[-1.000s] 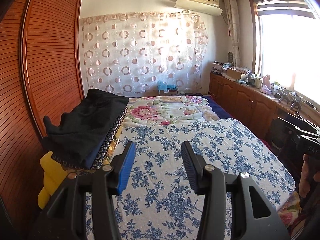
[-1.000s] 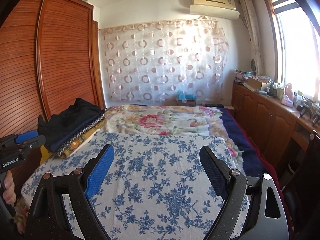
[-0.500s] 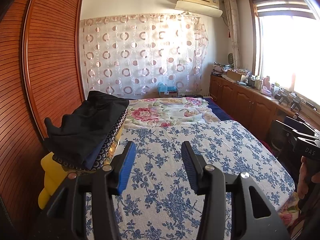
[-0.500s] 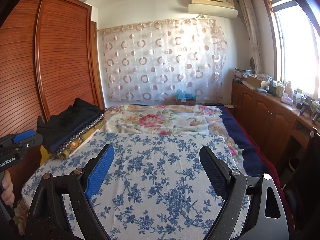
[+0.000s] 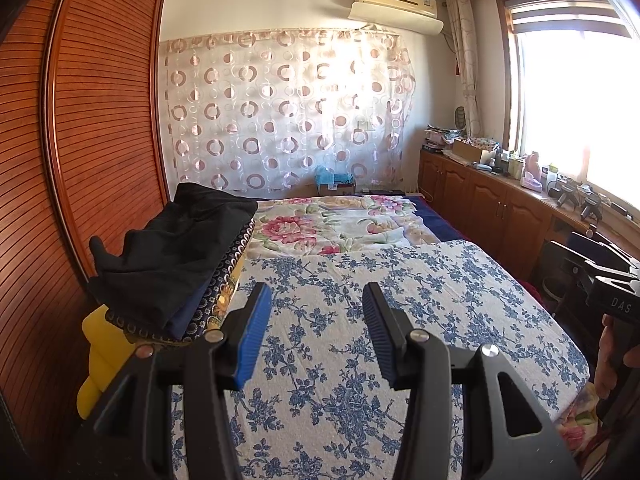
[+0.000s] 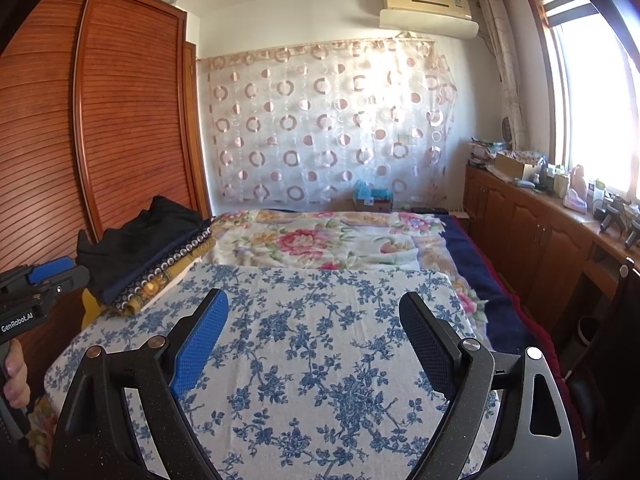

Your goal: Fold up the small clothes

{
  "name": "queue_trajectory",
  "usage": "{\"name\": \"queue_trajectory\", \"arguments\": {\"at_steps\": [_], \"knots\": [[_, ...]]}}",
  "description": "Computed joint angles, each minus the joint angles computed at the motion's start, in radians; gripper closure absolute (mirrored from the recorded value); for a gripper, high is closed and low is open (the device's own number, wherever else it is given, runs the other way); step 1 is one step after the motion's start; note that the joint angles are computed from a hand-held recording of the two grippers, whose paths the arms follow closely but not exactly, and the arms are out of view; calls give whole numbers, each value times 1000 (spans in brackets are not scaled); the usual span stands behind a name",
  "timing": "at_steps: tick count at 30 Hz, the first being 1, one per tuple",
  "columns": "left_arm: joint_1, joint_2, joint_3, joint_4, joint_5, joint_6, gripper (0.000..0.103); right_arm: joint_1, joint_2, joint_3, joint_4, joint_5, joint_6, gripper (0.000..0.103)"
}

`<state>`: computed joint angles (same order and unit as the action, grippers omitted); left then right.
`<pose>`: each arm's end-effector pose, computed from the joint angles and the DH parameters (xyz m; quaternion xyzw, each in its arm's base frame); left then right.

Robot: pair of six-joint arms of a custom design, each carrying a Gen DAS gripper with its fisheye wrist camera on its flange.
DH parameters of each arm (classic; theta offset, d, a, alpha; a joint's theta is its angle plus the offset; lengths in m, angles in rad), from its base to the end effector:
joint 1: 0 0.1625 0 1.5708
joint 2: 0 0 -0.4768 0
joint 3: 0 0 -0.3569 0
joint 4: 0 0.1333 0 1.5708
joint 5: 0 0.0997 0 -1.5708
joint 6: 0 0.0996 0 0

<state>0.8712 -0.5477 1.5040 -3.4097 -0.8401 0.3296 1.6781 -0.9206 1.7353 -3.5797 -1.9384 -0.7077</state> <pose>-0.3194 -0.6898 0.1491 0.2828 0.8103 -0.4515 0.2442 0.1673 -0.6424 0.3409 0.2279 -0.7872 0.4834 0.3078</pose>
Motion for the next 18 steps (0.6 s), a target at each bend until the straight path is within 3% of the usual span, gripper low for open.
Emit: {"name": "queue_trajectory", "arguments": {"at_steps": [18], "knots": [[-9, -2, 2, -4, 1, 4, 56, 6, 1, 7, -20, 3, -4, 14]]}}
